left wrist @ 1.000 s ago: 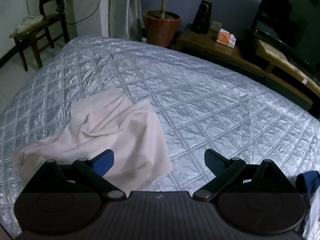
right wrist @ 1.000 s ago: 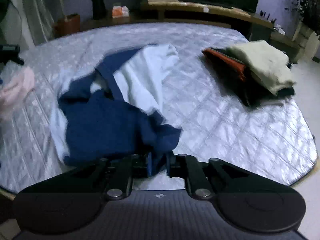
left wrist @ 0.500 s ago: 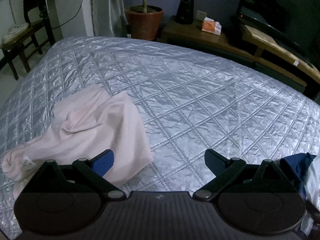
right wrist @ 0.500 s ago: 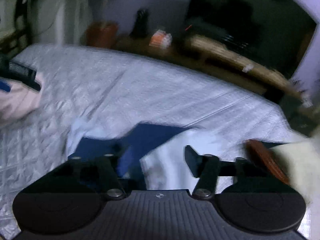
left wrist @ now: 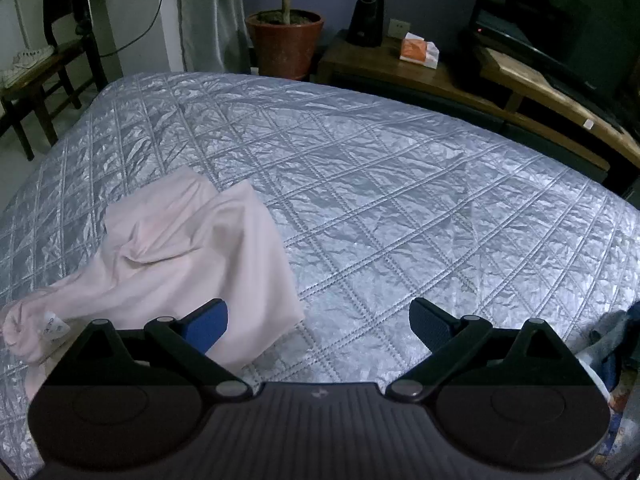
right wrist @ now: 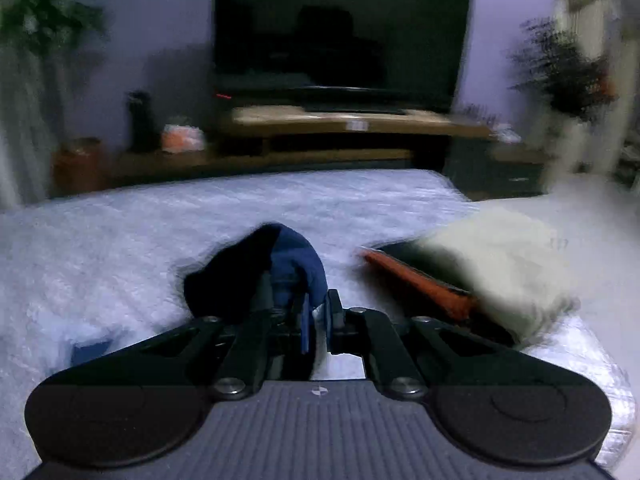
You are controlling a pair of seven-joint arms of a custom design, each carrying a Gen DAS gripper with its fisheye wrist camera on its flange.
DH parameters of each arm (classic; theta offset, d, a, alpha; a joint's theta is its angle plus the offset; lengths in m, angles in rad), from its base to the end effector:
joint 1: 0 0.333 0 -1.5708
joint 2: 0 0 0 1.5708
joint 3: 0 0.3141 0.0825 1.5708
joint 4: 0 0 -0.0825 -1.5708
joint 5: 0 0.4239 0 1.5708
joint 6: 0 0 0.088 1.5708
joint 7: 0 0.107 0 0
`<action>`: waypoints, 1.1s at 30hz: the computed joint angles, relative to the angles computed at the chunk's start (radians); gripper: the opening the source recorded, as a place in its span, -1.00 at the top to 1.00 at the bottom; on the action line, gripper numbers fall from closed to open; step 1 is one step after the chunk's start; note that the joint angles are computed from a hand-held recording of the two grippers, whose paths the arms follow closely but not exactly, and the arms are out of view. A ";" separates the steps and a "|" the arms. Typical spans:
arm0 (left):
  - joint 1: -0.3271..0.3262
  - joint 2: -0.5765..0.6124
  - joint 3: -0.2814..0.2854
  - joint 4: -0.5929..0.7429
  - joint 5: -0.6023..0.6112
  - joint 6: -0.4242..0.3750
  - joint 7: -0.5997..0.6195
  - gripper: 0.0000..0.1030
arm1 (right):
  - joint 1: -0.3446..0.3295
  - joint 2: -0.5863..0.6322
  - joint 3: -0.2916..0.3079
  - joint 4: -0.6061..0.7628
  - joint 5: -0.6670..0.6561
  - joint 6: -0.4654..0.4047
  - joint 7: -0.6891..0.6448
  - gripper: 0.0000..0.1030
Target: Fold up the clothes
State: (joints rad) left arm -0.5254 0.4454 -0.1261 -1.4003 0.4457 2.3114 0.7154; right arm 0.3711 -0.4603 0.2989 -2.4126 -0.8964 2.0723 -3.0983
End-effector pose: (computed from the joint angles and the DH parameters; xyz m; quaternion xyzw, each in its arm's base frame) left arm 0.6256 -0.4438 0.4927 -0.6797 0.6763 -0.2228 0.1761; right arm 0.3878 0.2639 0.4877 -0.4395 0.7777 -0.4111 0.1819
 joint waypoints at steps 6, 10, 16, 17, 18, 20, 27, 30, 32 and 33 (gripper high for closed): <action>-0.002 0.002 0.002 0.004 0.004 -0.005 -0.011 -0.87 | 0.042 -0.089 0.051 -0.070 0.130 -0.220 0.090 0.49; -0.007 0.013 0.001 0.018 0.008 -0.011 -0.003 -0.87 | 0.059 -0.083 0.094 -0.055 -0.089 -0.156 0.064 -0.09; -0.014 0.021 0.006 0.028 0.012 -0.016 -0.005 -0.87 | 0.096 0.187 -0.125 0.117 -0.037 0.436 -0.438 -0.45; -0.013 0.021 0.006 0.028 0.011 -0.017 -0.006 -0.87 | 0.090 0.244 -0.132 0.156 -0.002 0.467 -0.510 -0.36; -0.013 0.021 0.006 0.028 0.010 -0.018 -0.006 -0.87 | 0.080 0.293 -0.127 0.193 0.016 0.477 -0.553 -0.35; -0.011 0.020 0.007 0.027 0.009 -0.019 -0.008 -0.87 | 0.091 0.380 -0.137 0.268 0.133 0.444 -0.724 -0.34; 0.000 0.006 0.007 0.012 0.002 -0.001 -0.017 -0.88 | 0.068 0.488 -0.151 0.356 0.065 0.478 -0.649 0.72; -0.003 0.000 0.015 0.007 0.017 -0.002 -0.041 -0.88 | 0.070 0.510 -0.172 0.406 -0.095 0.516 -0.460 0.74; -0.007 -0.008 0.025 0.000 0.040 -0.005 -0.077 -0.88 | 0.080 0.510 -0.180 0.455 -0.277 0.508 -0.290 0.74; -0.008 -0.012 0.029 -0.004 0.051 -0.008 -0.100 -0.88 | 0.082 0.505 -0.184 0.474 -0.387 0.515 -0.183 0.73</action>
